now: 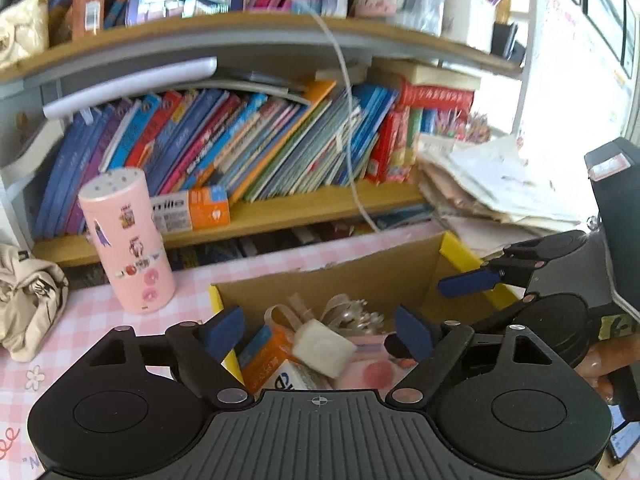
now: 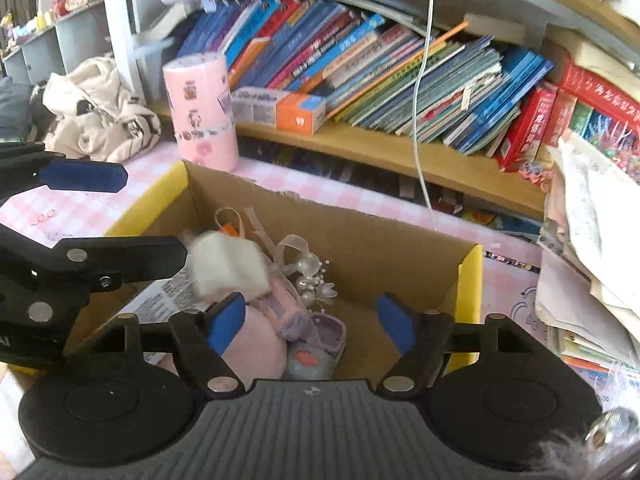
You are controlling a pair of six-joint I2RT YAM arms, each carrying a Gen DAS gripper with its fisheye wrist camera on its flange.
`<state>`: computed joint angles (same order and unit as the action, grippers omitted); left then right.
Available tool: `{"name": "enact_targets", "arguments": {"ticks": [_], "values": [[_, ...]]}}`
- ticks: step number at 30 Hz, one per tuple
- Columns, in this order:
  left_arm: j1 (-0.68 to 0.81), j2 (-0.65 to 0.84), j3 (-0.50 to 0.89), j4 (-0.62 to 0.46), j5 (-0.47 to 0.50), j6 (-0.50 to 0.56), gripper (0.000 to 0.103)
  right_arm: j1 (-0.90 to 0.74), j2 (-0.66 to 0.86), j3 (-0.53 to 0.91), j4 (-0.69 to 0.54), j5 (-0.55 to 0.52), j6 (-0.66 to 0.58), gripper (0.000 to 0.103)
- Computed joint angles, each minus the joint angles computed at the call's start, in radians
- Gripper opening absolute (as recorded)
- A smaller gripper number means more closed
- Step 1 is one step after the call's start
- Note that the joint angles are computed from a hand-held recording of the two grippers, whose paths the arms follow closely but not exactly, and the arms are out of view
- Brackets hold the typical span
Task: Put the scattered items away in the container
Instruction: 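Lower both items into the yellow box and open both grippers, then lift both open grippers out of the box and back from it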
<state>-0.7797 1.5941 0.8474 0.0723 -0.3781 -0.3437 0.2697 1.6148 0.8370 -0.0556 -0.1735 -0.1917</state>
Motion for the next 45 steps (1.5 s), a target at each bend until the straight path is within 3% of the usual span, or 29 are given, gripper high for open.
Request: {"name": "enact_targets", "arguments": {"ticks": [6, 17, 22, 29, 37, 45], "values": [[-0.081, -0.105, -0.063, 0.0, -0.081, -0.003, 0.095, -0.004, -0.147, -0.094, 0.011, 0.004, 0.024, 0.074], [-0.187, -0.316, -0.18, -0.095, -0.223, -0.108, 0.099, 0.042, -0.481, -0.283, -0.023, 0.08, 0.163, 0.085], [-0.251, -0.414, -0.231, -0.208, -0.313, -0.209, 0.1, 0.13, -0.648, -0.356, -0.08, 0.209, 0.262, 0.092], [-0.332, -0.564, -0.344, -0.354, -0.379, -0.369, 0.102, 0.429, -0.775, -0.447, -0.159, 0.489, 0.424, 0.098], [-0.51, -0.687, -0.408, -0.606, -0.473, -0.571, 0.102, 0.879, -0.689, -0.431, -0.355, 0.841, 0.812, 0.102], [-0.723, -0.706, -0.422, -0.907, -0.541, -0.926, 0.102, 1.192, -0.471, -0.346, -0.617, 0.996, 1.33, 0.103]]}}
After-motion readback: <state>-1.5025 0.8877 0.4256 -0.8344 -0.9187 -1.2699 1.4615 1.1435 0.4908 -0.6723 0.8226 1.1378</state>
